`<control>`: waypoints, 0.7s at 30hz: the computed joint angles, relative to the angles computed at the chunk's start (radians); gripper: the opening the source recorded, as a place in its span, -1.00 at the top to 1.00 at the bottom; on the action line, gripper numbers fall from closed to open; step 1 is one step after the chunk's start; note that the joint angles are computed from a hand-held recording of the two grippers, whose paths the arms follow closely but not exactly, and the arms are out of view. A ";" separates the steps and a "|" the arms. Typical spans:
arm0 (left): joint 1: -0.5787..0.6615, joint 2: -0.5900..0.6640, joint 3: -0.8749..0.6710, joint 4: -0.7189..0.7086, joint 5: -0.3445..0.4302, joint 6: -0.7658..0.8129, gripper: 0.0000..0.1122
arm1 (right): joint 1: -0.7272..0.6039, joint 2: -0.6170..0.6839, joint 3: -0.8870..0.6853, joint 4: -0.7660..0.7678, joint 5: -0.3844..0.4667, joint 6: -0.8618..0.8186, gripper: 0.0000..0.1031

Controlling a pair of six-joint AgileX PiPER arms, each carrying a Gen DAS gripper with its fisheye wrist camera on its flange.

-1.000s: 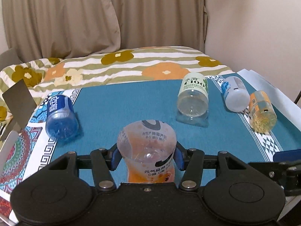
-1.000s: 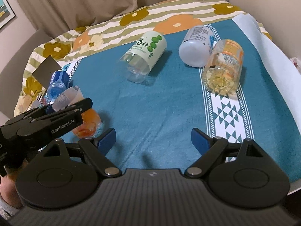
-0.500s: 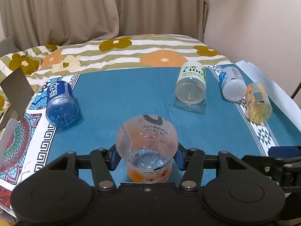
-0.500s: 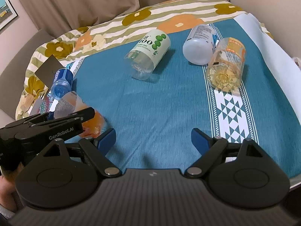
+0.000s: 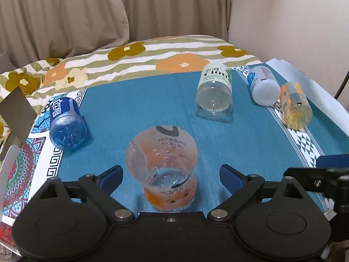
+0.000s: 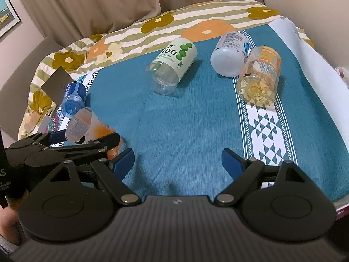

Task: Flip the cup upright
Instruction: 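Open the left gripper and lift away from the upright cup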

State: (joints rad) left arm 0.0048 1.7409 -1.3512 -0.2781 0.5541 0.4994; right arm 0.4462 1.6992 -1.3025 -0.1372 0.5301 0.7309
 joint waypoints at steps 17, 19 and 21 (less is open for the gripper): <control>0.151 -0.136 -0.198 -0.101 0.363 -0.025 -0.84 | 0.104 -0.026 -0.321 -0.197 0.394 0.072 -1.00; 0.183 -0.133 -0.263 -0.113 0.427 -0.024 -0.84 | 0.131 -0.025 -0.369 -0.243 0.442 0.085 -1.00; 0.205 -0.129 -0.316 -0.106 0.474 -0.028 -0.84 | 0.154 -0.012 -0.432 -0.268 0.504 0.085 -1.00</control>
